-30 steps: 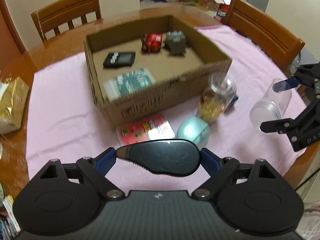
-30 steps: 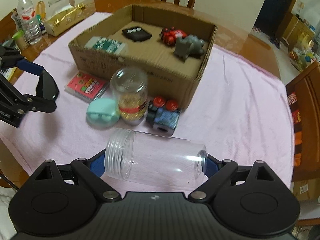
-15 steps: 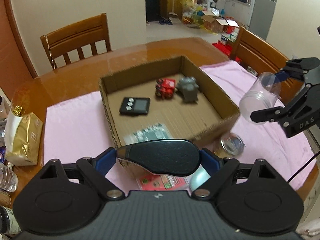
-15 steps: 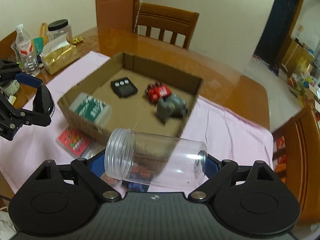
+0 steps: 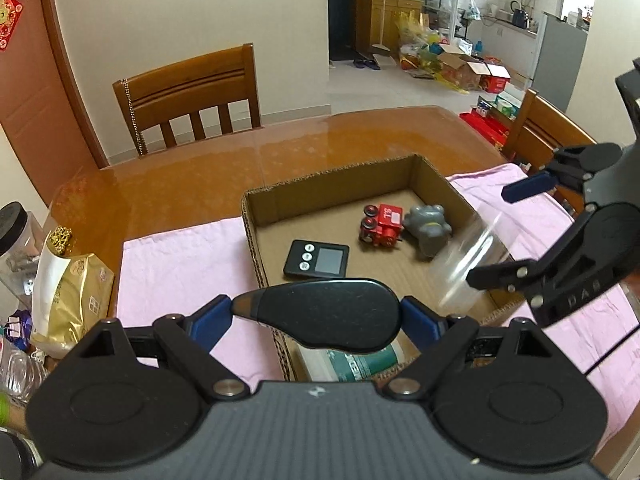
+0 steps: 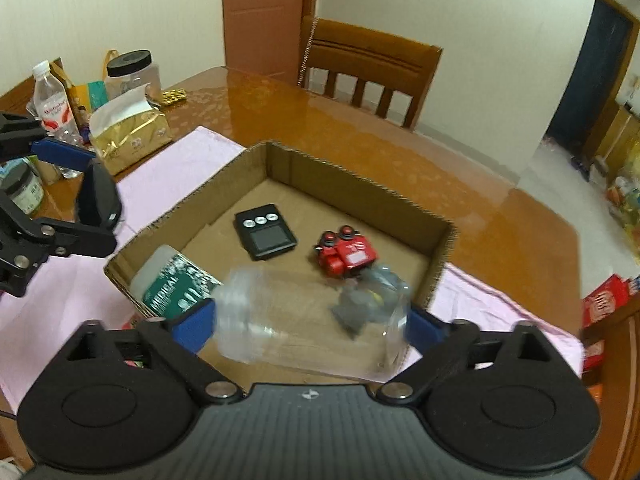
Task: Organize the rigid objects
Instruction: 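Drop the clear jar into the box with the right tool while the left tool drops the black piece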
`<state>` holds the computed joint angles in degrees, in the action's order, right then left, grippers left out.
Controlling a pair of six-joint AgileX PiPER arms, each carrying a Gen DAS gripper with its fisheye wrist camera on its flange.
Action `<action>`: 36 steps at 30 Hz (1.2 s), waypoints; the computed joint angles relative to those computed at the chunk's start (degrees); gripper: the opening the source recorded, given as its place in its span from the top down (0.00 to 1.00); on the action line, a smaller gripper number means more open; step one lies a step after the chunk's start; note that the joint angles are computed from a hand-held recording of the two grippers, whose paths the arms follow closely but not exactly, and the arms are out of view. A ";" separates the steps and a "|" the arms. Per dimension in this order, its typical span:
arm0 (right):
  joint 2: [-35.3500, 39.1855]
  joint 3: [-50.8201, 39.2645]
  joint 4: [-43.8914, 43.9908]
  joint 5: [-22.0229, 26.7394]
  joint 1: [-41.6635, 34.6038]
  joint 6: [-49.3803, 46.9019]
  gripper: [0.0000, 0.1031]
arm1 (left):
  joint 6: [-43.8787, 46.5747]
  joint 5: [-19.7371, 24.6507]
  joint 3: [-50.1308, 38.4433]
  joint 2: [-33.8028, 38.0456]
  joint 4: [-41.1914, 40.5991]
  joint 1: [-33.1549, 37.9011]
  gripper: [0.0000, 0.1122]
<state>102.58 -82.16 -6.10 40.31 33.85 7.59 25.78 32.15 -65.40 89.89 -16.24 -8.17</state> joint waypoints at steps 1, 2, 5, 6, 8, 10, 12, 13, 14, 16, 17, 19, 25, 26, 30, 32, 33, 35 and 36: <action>0.47 -0.36 0.31 -0.25 0.01 -0.05 0.00 | -0.20 -0.02 -0.60 0.59 0.05 -0.04 0.20; 0.84 -0.74 0.28 -0.15 0.10 0.06 0.00 | -0.08 0.01 -1.09 1.09 -0.16 -0.06 0.20; 0.96 -0.70 0.40 0.08 0.27 0.60 0.00 | -0.35 -0.06 -2.77 2.78 0.02 -0.38 0.20; 0.63 -0.33 0.47 0.07 0.27 1.09 0.00 | -0.47 -0.09 -3.37 3.41 0.16 -0.51 0.20; -0.37 0.76 0.74 -0.10 0.20 1.89 0.00 | -0.24 0.21 -4.78 4.70 -0.06 -0.58 0.20; -1.23 1.53 0.25 0.28 0.13 3.42 0.00 | 0.04 0.57 -6.22 6.05 -0.39 -0.60 0.20; -1.91 1.98 -1.03 0.90 0.22 5.66 0.00 | -0.63 0.96 -7.53 7.22 -0.10 -0.87 0.20; -2.31 2.12 -1.81 1.30 0.27 7.02 0.00 | -0.41 1.23 -8.37 8.04 -0.40 -0.90 0.20; -2.68 2.28 -2.17 1.53 0.26 7.84 0.00 | -0.45 1.48 -9.14 8.74 -0.54 -0.91 0.20; -3.55 2.70 -3.23 1.92 0.35 10.28 0.00 | -1.54 1.78 -10.89 10.37 0.17 -1.28 0.20; -3.92 2.91 -3.89 1.99 0.46 11.69 0.00 | -1.56 1.79 -11.62 11.18 0.11 -1.39 0.20; -4.58 3.09 -5.30 2.47 0.74 14.63 0.00 | -2.27 2.18 -13.41 12.96 0.37 -1.68 0.20; -7.00 5.03 -8.83 3.00 1.77 22.31 0.00 | -4.42 2.99 -17.47 17.53 1.99 -2.88 0.20; -7.41 5.46 -9.18 3.05 1.88 23.37 0.00 | -4.48 2.84 -17.58 17.99 2.13 -3.05 0.20; -8.99 7.11 -10.80 3.51 2.58 27.20 0.00 | -5.88 2.28 -18.21 20.15 3.66 -3.51 0.20; -9.66 7.94 -11.94 3.85 3.18 29.29 0.00 | -7.41 1.77 -18.26 21.01 5.12 -3.79 0.20; -9.86 8.20 -12.61 4.13 3.51 30.30 0.00 | -7.99 1.42 -18.16 21.30 5.76 -3.95 0.20; -10.29 8.81 -13.46 4.37 4.06 31.92 0.00 | -8.31 0.78 -17.84 21.62 6.07 -4.01 0.20; -10.43 9.05 -13.64 4.49 4.24 32.52 0.00 | -9.17 0.38 -17.61 21.62 6.71 -4.13 0.20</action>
<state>92.15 -73.11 -19.74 44.80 38.09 40.12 16.61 32.53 -83.01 111.51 -9.53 -12.30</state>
